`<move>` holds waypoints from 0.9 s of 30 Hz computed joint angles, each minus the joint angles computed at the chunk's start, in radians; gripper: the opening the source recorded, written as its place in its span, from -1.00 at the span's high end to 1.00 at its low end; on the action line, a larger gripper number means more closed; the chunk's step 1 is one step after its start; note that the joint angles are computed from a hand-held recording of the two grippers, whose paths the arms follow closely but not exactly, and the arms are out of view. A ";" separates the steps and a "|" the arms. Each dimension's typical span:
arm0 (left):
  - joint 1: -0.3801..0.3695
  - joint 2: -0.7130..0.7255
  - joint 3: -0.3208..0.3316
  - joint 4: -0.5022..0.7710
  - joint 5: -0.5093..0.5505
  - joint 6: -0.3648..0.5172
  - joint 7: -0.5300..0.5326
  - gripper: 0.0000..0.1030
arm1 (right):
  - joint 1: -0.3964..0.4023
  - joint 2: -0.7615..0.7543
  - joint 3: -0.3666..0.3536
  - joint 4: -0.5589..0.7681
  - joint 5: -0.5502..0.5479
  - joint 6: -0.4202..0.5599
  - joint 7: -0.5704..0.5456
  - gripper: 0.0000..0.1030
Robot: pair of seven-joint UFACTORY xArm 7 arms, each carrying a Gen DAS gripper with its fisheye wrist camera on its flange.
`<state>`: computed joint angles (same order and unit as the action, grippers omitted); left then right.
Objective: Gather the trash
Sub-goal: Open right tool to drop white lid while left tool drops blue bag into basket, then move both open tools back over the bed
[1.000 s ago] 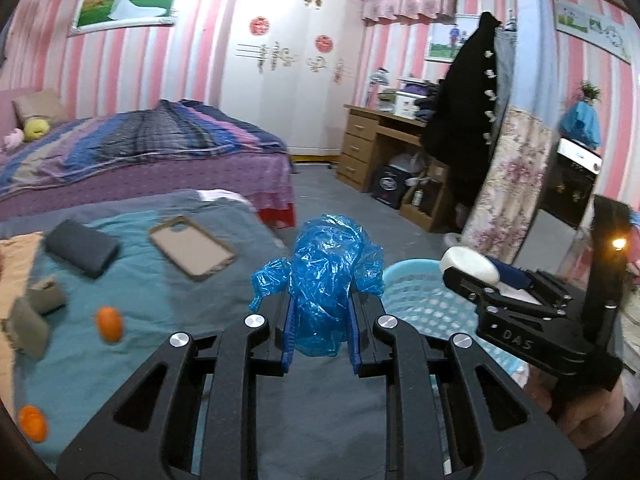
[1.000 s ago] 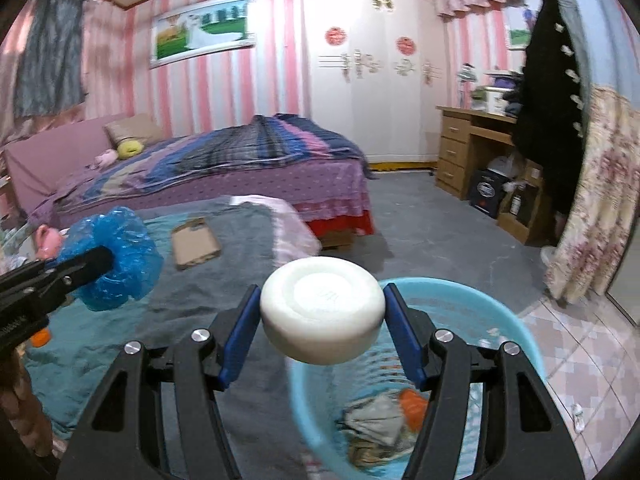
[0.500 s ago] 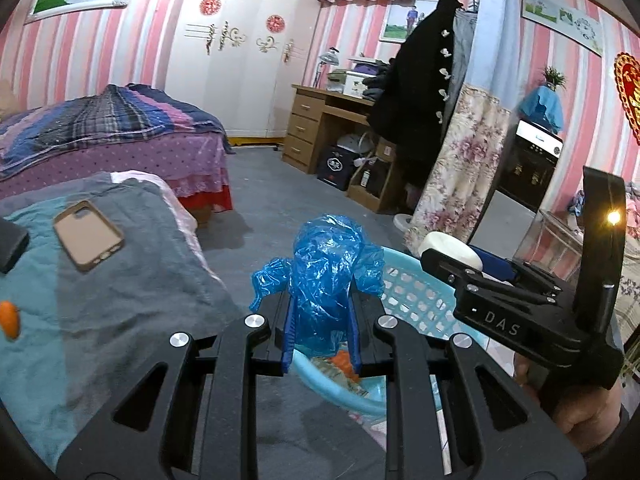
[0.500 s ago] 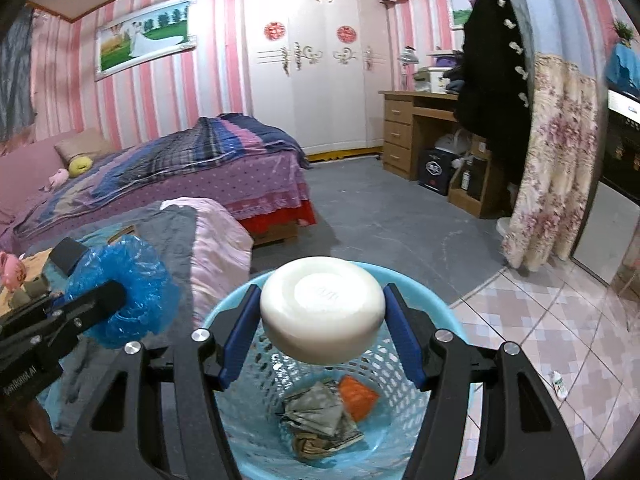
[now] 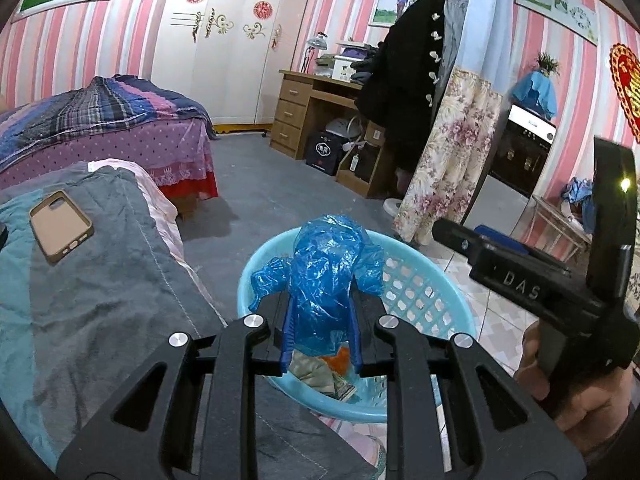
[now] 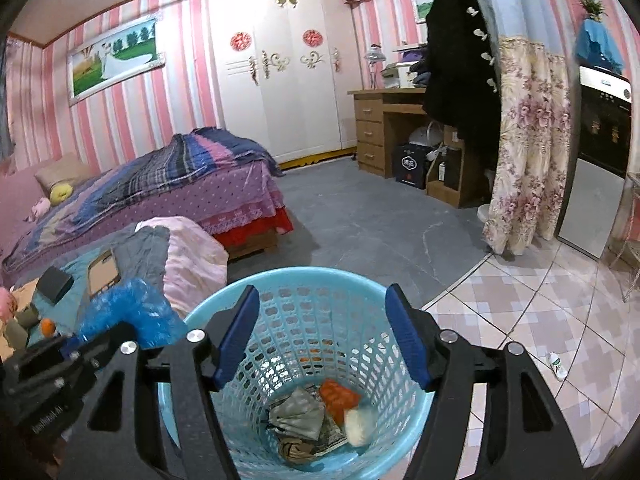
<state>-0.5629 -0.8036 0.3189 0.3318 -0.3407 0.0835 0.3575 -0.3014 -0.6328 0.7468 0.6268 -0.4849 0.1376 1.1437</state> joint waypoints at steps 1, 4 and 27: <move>-0.011 0.002 0.008 0.002 0.000 0.007 0.005 0.59 | 0.005 0.000 -0.006 -0.003 0.001 -0.001 -0.002 -0.27; -0.026 0.010 0.016 0.006 -0.008 0.010 0.014 0.28 | 0.006 -0.004 -0.010 -0.008 0.004 -0.001 0.003 -0.28; 0.497 -0.231 0.022 -0.017 0.098 0.234 0.022 -0.01 | -0.050 0.115 0.205 0.184 -0.080 -0.035 0.015 -0.67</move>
<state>-0.0661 -1.0341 0.3407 0.3149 -0.2426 0.3173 0.3796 -0.3514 -0.5173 0.9517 0.8108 -0.5649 0.1029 1.1587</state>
